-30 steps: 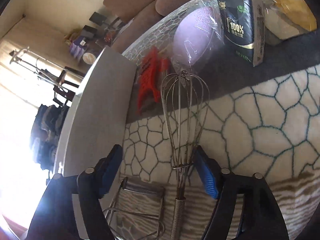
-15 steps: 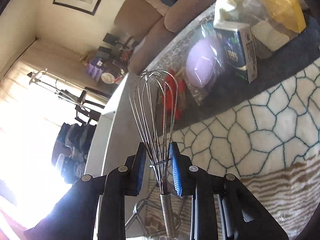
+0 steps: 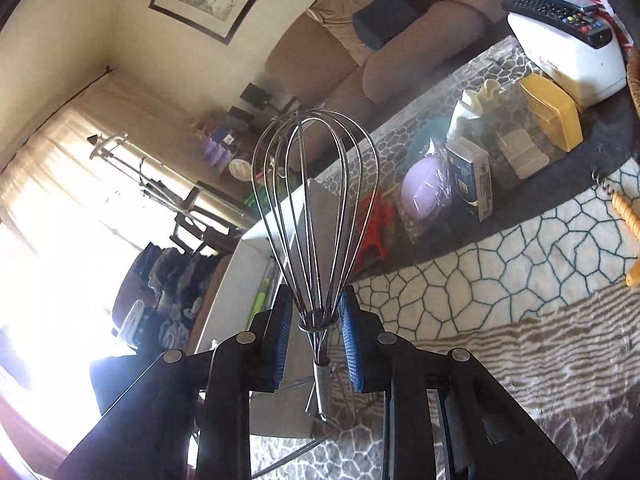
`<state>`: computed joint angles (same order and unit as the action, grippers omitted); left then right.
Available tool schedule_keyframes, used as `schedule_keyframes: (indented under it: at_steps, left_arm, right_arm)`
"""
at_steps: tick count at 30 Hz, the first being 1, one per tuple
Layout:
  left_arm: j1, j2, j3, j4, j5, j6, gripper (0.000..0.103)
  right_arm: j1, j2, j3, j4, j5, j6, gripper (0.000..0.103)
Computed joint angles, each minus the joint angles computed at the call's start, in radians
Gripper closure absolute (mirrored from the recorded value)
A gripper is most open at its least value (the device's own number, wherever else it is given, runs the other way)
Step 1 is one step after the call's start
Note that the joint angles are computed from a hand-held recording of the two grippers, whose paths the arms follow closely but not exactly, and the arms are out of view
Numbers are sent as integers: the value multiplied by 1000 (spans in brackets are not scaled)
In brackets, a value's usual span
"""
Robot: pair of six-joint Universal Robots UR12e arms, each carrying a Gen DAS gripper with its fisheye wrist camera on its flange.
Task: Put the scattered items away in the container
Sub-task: 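Grasp the metal whisk with the right gripper while the left holds the rack, then carry the whisk and rack over the white box with both grippers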
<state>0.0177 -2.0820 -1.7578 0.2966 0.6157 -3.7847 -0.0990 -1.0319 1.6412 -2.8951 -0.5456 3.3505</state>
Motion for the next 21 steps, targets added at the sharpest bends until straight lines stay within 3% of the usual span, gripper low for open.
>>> schedule_keyframes:
  at_steps: [5,13,17,19,21]
  left_arm:
    - [12,22,72,-22,23,-7,90]
    - [34,123,69,-176,98,156,90]
    - [51,162,60,-211,131,177,90]
    - [60,182,54,-239,151,190,90]
    - [73,202,45,-251,158,187,87]
  right_arm:
    - [-11,-7,-5,-132,22,93,77]
    - [-12,14,-83,-438,89,359,77]
    - [8,9,-145,-470,90,417,77]
    - [17,20,-188,-515,113,503,77]
    - [29,13,-211,-490,115,511,77]
